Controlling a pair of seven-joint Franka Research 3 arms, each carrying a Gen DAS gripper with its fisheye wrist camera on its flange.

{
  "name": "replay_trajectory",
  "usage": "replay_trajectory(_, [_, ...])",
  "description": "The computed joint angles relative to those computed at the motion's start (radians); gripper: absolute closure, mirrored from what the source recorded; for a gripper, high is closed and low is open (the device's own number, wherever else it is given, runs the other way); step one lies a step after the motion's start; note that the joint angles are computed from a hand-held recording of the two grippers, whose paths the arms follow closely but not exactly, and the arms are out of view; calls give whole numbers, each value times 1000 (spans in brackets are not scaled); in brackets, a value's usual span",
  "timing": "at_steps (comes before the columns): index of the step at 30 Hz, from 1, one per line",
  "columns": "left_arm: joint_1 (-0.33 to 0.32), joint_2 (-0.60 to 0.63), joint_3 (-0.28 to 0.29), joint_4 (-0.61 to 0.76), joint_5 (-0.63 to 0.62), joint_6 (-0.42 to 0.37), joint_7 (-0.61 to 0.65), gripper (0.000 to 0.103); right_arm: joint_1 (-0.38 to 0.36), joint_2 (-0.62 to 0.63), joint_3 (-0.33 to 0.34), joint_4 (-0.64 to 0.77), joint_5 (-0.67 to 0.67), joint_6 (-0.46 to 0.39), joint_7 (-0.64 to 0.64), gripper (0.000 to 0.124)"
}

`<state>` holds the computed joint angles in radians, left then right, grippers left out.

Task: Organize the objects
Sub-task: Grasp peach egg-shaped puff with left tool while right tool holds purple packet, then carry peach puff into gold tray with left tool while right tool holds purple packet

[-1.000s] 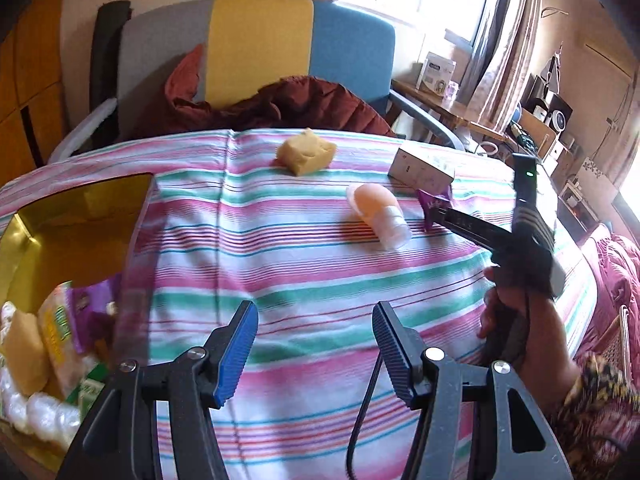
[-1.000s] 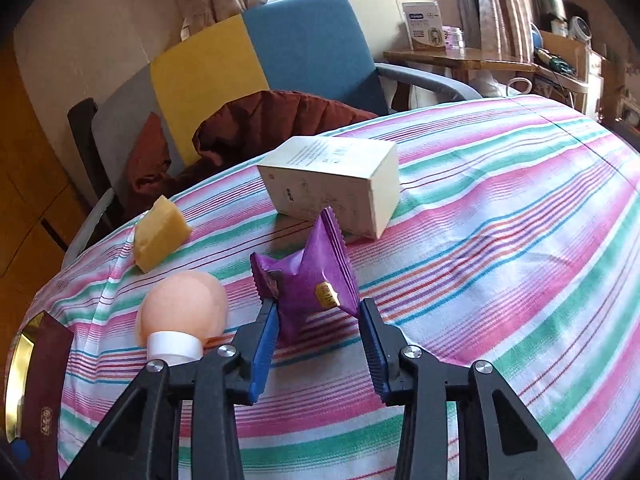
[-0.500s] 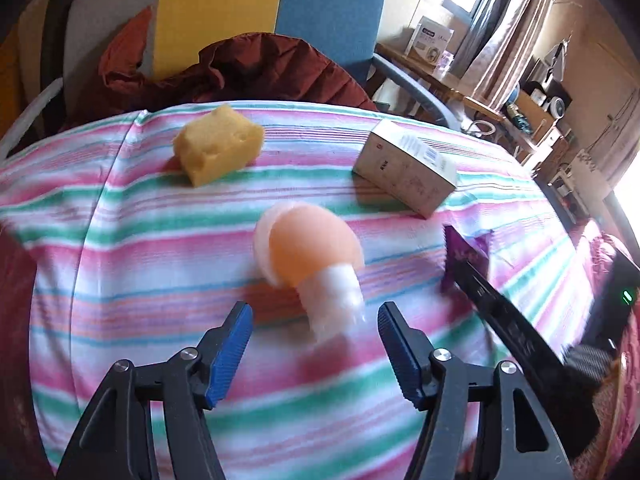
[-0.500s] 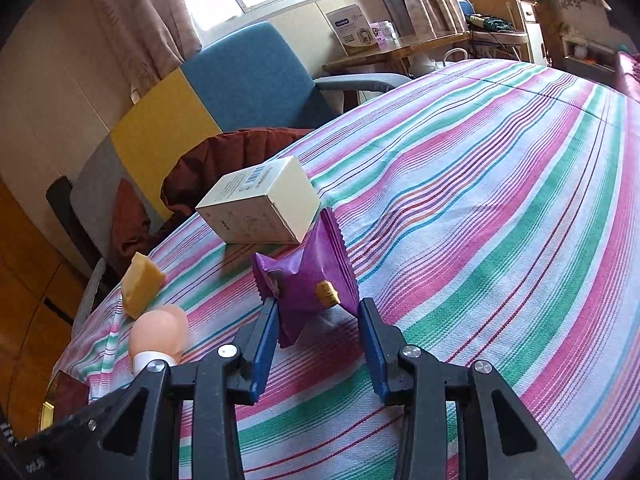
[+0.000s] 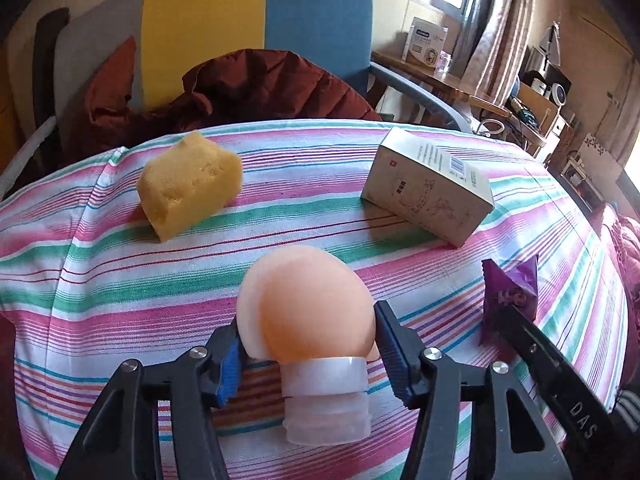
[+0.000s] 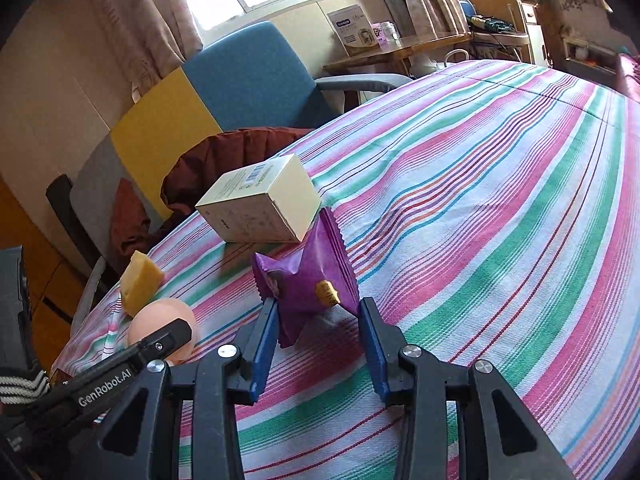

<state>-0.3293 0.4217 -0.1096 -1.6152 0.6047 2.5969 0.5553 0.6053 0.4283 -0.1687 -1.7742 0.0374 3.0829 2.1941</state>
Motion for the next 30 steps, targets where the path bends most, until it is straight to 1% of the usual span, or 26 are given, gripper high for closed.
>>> replay_trajectory(2, [-1,-9,0,-11,9,11,8,52,4,0,-5,0,-1,0,2,83])
replay_trajectory(5, [-5,-36,9,-56,34,41,-27,53,11,2,-13,2,-8,-2,6,83])
replay_trajectory(9, [-9,-94,32,-142,92,81,-149,54,29,2,-33,3,-24,-6,17,83])
replay_trajectory(12, [-5,-142,37,-207,153,97,-243,54,46,3,-53,7,-49,-17,29,83])
replay_trajectory(17, [17,-211,20,-300,240,132,-371,54,62,5,-70,21,-103,-42,46,83])
replay_trajectory(23, [51,-282,-11,-391,314,162,-467,54,117,2,-127,31,-218,-55,96,83])
replay_trajectory(25, [62,-308,-19,-423,333,169,-500,54,131,-3,-137,30,-262,-54,102,83])
replay_trajectory(27, [74,-337,-28,-451,355,162,-544,54,129,-11,-125,26,-295,-47,87,83])
replay_trajectory(29, [89,-365,-39,-482,366,174,-571,54,102,-15,-79,29,-302,-48,39,83])
replay_trajectory(30, [96,-379,-45,-496,369,177,-576,54,111,-16,-84,29,-316,-49,35,83])
